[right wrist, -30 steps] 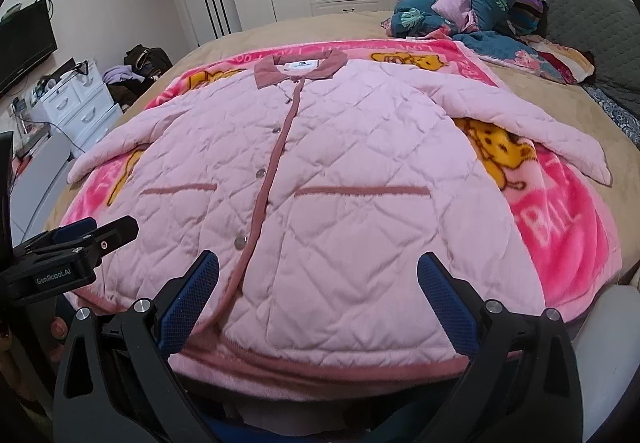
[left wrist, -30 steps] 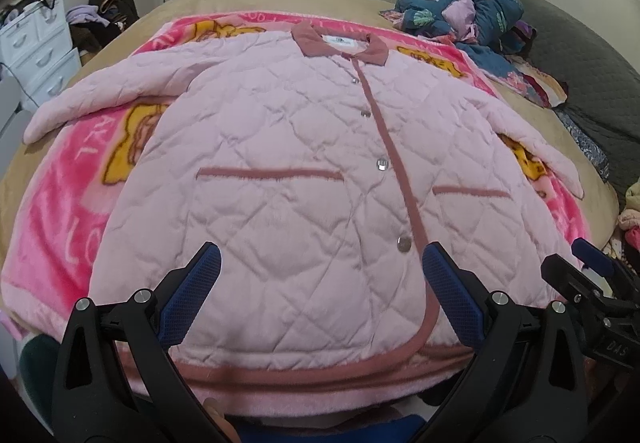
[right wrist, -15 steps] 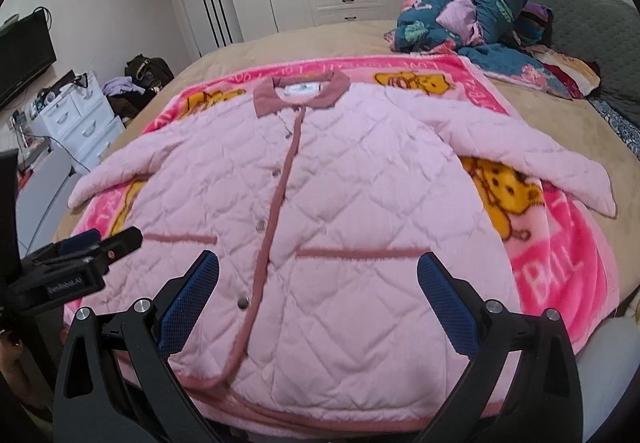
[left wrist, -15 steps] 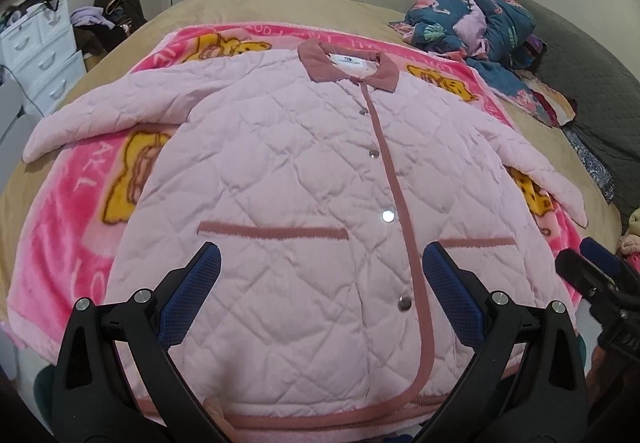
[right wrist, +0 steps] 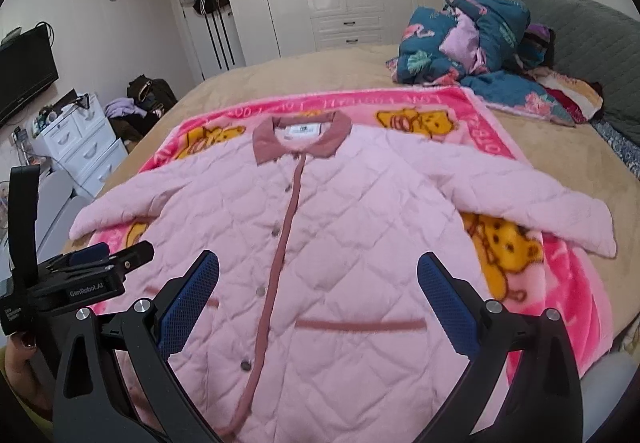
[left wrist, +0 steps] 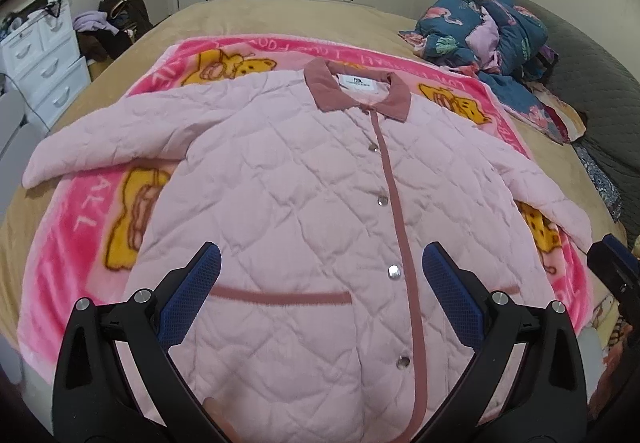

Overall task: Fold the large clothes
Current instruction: 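Move both tools forward over the jacket toward its collar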

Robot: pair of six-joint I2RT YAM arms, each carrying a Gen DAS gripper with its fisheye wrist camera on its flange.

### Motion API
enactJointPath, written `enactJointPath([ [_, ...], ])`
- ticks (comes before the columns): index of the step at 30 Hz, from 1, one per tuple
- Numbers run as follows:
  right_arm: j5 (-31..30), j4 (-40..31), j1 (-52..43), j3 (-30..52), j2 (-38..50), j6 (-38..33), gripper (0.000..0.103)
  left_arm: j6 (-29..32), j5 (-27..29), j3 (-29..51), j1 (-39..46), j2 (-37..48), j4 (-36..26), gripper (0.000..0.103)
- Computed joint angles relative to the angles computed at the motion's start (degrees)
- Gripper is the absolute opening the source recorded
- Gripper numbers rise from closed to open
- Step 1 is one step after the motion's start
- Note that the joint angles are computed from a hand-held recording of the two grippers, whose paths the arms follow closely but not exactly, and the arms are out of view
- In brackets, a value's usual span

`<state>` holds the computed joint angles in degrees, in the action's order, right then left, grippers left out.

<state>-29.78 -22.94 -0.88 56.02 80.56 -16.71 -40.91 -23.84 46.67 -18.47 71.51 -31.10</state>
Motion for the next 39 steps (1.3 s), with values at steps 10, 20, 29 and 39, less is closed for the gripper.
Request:
enactJointPath([
  [10, 0.3, -0.6, 1.1, 4.7, 5.4, 2.5, 0.099, 3.4, 2.1, 6.9, 4.5, 5.7, 0.6, 0.095],
  [20, 1.9, -0.6, 0.6, 12.9, 13.3, 4.7, 0.099, 5.6, 4.5, 14.6, 6.2, 14.3, 1.8, 0.095],
  [29, 4.2, -1.0, 0.3, 24.4, 22.5, 6.7, 0.099, 7.5, 5.9, 21.1, 7.4, 21.1, 2.7, 0.095],
  [39, 7.8, -0.9, -2.2, 38.7, 33.5, 11.8, 0.099, 9.0, 7.9, 30.1, 8.2, 30.5, 2.6, 0.095],
])
